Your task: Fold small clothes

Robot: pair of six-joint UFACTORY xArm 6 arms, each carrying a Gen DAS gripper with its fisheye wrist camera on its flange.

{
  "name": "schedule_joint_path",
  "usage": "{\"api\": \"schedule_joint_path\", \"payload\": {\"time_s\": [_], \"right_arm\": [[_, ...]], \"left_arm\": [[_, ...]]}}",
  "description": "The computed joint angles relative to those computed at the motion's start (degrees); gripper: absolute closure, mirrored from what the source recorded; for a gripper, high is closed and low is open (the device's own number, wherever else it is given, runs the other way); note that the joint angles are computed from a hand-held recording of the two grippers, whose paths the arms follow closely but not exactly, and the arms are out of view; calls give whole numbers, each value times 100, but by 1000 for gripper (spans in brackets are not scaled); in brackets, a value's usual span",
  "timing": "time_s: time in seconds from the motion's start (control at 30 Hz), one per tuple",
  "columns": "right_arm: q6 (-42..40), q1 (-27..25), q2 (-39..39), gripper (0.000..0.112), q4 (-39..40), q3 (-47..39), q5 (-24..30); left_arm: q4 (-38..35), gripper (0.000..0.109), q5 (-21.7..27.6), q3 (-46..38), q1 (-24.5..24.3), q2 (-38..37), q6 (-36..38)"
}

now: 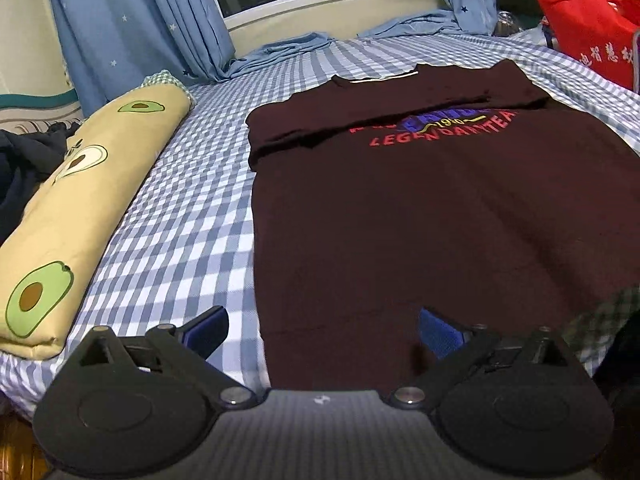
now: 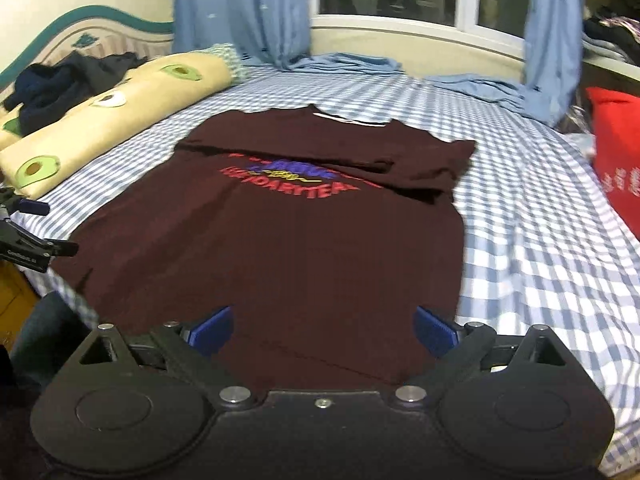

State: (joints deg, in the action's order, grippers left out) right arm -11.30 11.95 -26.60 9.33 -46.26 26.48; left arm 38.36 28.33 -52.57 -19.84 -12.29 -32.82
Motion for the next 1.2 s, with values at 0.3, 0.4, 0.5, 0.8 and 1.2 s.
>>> {"api": "schedule_joint_path", "payload": {"time_s": [0.3,0.4,0.5,0.8,1.2], "right_arm": [[68,406,-199,14,-69,103,343],[171,494,-271,14,-296,152,412],[236,558,-305,14,-394,213,358],[246,638,-54,29,-1362,272,745],[1108,866,528,44,-4583,545,618]], "left_arm": [[-571,6,399,116,-269,-215,56],[-710,6,458,95,-296,-188,172],[-740,6,499,112,-327,-180,322],[-981,6,299,355,-369,-350,1564],[-835,6,149,300,-373,-185,1503]]}}
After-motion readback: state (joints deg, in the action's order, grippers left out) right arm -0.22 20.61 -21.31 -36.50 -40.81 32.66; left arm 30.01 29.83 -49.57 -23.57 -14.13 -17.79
